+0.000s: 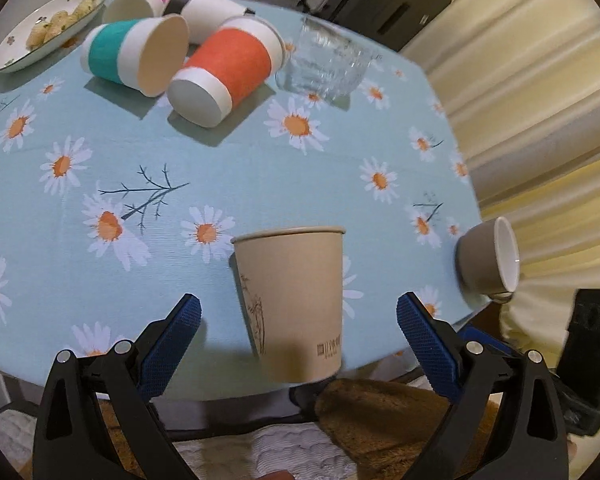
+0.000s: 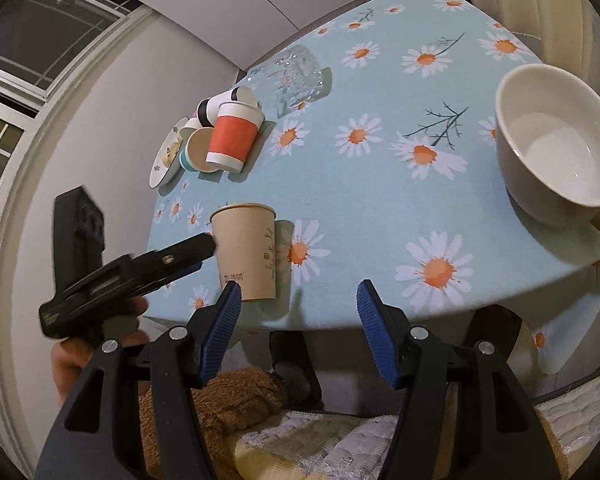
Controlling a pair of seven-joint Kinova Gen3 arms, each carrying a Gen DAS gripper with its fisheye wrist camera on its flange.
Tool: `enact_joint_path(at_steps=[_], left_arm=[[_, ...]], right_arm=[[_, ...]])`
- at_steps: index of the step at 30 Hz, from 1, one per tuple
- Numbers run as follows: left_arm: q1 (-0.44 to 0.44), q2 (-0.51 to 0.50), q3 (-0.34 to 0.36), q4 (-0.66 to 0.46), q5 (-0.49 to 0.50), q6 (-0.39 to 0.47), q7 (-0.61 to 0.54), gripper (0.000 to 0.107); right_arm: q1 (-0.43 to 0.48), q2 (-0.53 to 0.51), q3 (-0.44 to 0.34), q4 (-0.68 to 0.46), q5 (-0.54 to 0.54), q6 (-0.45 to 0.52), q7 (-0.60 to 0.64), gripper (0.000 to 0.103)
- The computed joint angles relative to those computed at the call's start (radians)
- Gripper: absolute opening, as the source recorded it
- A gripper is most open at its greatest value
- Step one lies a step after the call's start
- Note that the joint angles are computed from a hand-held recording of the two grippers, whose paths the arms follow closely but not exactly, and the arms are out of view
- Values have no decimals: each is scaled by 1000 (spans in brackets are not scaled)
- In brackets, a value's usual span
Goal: Flip cup upright
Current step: 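Bring the left gripper to the upright brown cup and close on it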
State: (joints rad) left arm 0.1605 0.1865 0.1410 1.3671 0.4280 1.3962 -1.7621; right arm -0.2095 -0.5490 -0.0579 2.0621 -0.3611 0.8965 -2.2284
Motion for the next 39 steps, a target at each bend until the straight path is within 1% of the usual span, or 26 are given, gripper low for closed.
enact_joint_path(at_steps=[4, 9, 11, 14, 19, 22, 25, 35, 39], left_arm=[[46, 23, 10, -21, -67, -3, 60, 95], [80, 35, 13, -25, -127, -16, 107, 95], [90, 41, 13, -29, -146, -20, 127, 84], [97, 51, 15, -31, -156, -22, 139, 82], [101, 62, 19, -36, -158, -20, 146, 75], [105, 68, 21, -41, -159, -17, 148, 66], [106, 70, 23, -38, -156, -18, 146, 61], [90, 51, 23, -18, -120, -34, 109, 58], [74, 0, 17, 19, -112, -82, 68, 58]], right_arm=[[-4, -16, 13, 2, -1, -4, 10, 60], [-15, -21, 26, 9, -11, -8, 30, 60], [-17, -17, 28, 11, -16, -12, 35, 60], [-17, -22, 30, 10, -20, -9, 40, 60], [-15, -16, 25, 7, -22, -7, 42, 60], [-14, -13, 23, 6, -23, -6, 41, 60], [-13, -13, 23, 7, -23, -8, 42, 60], [-13, -9, 19, 11, -25, -13, 42, 60], [-13, -2, 12, 12, -22, -14, 39, 60]])
